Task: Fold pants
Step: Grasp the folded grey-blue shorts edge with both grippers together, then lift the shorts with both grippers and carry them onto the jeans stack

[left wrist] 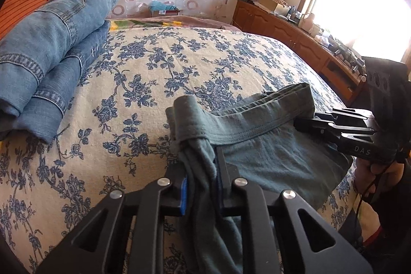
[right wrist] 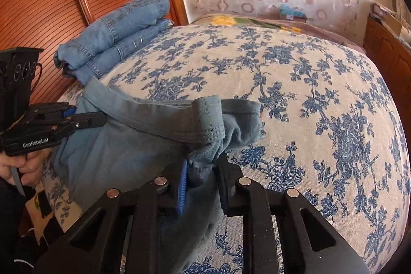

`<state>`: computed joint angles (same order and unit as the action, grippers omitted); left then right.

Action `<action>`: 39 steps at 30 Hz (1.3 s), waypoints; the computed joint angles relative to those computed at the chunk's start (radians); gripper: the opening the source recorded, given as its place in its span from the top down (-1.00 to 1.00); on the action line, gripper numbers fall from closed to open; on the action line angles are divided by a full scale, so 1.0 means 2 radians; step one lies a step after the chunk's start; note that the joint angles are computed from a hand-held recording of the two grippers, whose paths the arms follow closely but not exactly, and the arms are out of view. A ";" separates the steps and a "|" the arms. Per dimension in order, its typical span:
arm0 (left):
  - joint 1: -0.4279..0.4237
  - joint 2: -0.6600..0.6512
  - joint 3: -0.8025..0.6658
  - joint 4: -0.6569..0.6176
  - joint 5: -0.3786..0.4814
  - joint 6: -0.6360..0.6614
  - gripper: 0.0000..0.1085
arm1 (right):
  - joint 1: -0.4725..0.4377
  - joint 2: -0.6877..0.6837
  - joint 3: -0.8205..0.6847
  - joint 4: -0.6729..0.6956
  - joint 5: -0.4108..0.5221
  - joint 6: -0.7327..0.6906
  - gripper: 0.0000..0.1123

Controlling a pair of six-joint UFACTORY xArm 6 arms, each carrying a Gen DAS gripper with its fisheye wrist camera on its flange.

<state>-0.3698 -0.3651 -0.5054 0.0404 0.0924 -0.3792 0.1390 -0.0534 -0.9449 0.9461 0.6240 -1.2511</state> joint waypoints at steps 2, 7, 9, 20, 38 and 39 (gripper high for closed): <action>-0.002 -0.010 0.006 -0.005 -0.008 -0.001 0.83 | -0.003 -0.005 0.000 0.022 0.007 -0.014 0.74; 0.003 -0.049 0.017 0.047 -0.015 -0.049 0.86 | 0.006 -0.042 0.014 0.066 -0.004 -0.056 0.76; 0.009 -0.067 0.019 0.080 -0.016 -0.076 0.86 | 0.017 -0.058 0.018 0.074 -0.016 -0.070 0.76; 0.065 -0.131 0.009 0.137 -0.001 -0.096 0.86 | 0.054 -0.041 -0.058 0.080 -0.016 -0.080 0.77; 0.169 -0.075 -0.054 0.012 -0.029 0.053 0.86 | 0.140 0.151 -0.339 -0.005 -0.009 -0.028 0.77; 0.171 -0.073 -0.055 0.002 -0.032 0.064 0.86 | 0.144 0.168 -0.362 -0.010 -0.008 -0.023 0.77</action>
<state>-0.0269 -0.5110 -0.6148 0.0436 0.0290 -0.2507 0.4266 0.2819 -1.6693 0.9255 0.6086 -1.2976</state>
